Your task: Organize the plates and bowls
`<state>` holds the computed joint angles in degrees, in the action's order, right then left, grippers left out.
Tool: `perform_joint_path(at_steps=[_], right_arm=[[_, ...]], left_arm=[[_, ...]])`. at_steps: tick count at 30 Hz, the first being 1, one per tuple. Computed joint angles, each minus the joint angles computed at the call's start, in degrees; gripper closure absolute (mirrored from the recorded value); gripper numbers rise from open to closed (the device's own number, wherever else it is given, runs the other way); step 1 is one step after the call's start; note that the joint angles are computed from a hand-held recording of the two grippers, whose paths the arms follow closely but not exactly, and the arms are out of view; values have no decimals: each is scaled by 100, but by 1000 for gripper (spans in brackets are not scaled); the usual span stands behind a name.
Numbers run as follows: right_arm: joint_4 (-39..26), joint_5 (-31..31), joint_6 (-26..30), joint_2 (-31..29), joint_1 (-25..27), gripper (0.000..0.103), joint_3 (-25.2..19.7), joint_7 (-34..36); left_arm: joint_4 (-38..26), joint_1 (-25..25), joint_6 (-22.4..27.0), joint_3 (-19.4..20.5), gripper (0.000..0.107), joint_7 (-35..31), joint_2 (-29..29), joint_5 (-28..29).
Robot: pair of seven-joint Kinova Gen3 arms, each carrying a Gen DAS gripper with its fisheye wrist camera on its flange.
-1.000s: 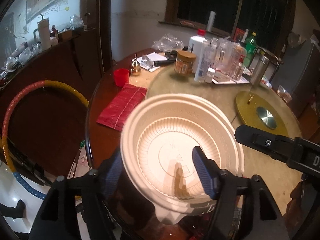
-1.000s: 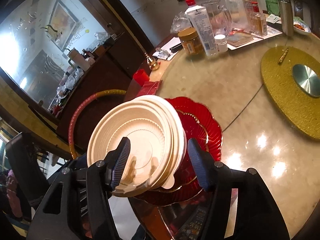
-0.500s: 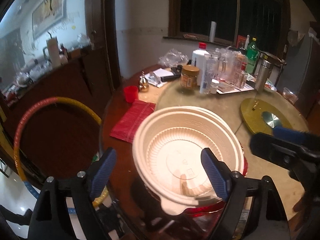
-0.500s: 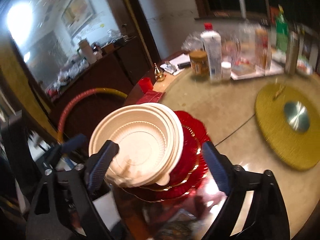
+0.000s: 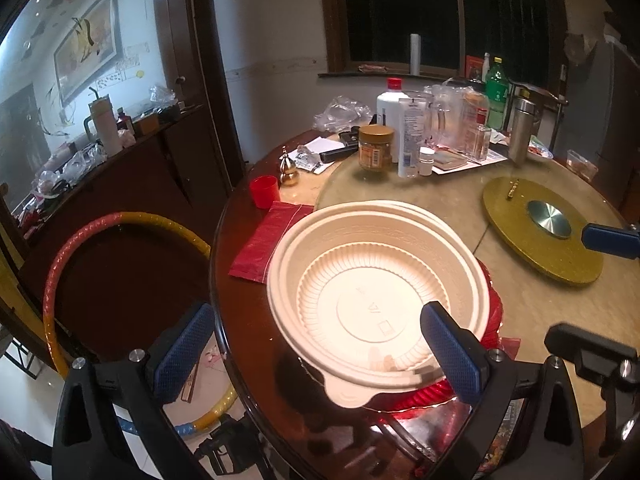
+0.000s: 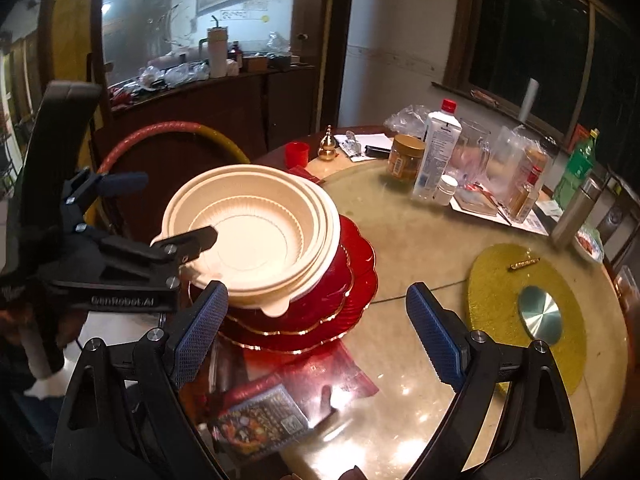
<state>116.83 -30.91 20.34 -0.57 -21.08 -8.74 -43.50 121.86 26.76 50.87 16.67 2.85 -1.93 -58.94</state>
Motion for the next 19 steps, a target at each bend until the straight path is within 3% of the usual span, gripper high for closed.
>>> perform_joint_path(at_steps=[4, 7, 8, 14, 19], right_arm=[[30, 160, 98, -53, -16, 12, 12, 82], [-21, 170, 213, 1, -3, 10, 36, 96], [-44, 202, 225, 30, 10, 0, 34, 20], [-62, 524, 100, 105, -12, 0, -78, -438], [-80, 498, 117, 126, 8, 0, -99, -385]], left_arm=[[16, -75, -286, -57, 5, -153, -29, 113], [19, -86, -188, -24, 5, 33, 28, 39], [25, -74, -144, -18, 5, 98, 46, -11], [27, -49, -192, -76, 5, 191, 46, -53], [25, -109, -416, -123, 5, 46, -14, 65]])
